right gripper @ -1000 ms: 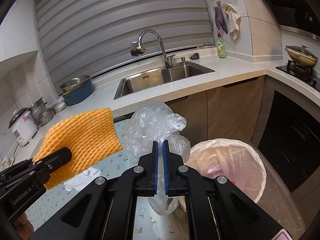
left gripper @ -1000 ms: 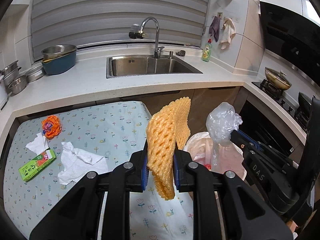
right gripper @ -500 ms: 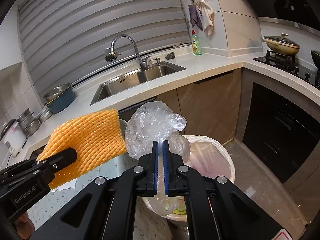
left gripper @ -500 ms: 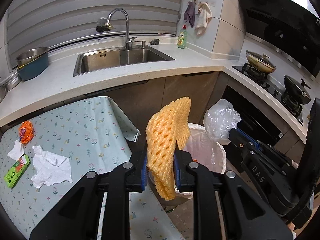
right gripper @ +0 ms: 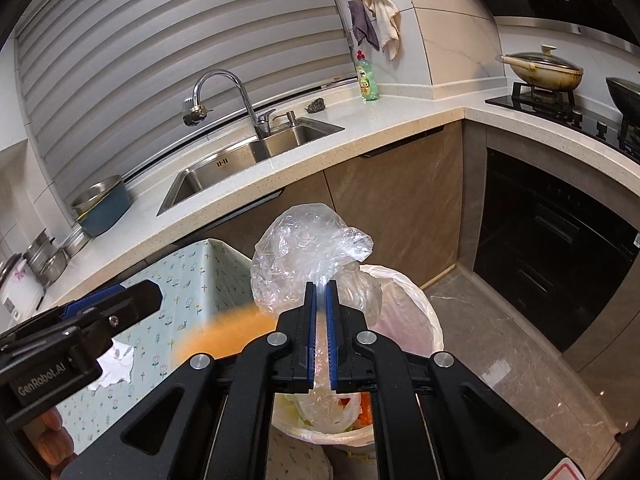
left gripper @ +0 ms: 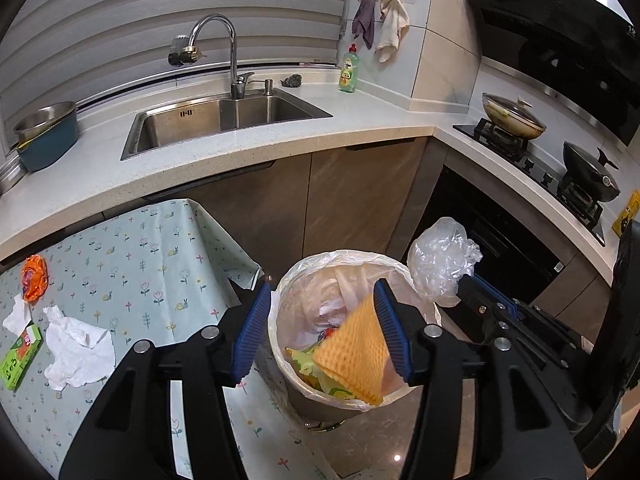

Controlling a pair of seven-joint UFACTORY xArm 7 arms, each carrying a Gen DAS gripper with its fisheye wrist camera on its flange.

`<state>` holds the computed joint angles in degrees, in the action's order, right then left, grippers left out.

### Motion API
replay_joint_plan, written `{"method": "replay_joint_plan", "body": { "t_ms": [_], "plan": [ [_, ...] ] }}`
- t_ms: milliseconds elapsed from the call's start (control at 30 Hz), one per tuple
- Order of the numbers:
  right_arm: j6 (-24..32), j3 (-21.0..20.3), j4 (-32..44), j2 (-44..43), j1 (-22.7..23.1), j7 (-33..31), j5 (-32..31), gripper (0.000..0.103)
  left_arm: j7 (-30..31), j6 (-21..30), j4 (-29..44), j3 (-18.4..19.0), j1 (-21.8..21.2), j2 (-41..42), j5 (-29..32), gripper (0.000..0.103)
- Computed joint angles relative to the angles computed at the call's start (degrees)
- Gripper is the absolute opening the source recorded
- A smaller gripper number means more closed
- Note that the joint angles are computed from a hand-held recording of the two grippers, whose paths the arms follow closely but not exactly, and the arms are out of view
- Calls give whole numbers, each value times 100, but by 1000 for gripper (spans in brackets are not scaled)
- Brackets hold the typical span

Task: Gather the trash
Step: 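Open the right tool to drop the clear plastic bag into the bin, then move both open tools back over the table to the white paper towels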

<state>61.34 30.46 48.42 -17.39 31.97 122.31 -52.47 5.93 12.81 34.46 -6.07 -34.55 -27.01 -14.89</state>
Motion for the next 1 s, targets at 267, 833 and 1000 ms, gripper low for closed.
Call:
{"method": "replay_joint_plan", "body": {
  "t_ms": [267, 833, 1000],
  "plan": [
    [-125, -76, 48, 103, -12, -61, -97, 5, -144, -42, -78, -43, 138, -66, 110, 51],
    [70, -128, 372, 354, 118, -179, -321, 46, -435, -55, -244, 6, 418, -236, 376, 61],
    [218, -119, 559, 497, 213, -173, -414, 51, -482, -22, -318, 44, 516, -385, 419, 61]
  ]
}}
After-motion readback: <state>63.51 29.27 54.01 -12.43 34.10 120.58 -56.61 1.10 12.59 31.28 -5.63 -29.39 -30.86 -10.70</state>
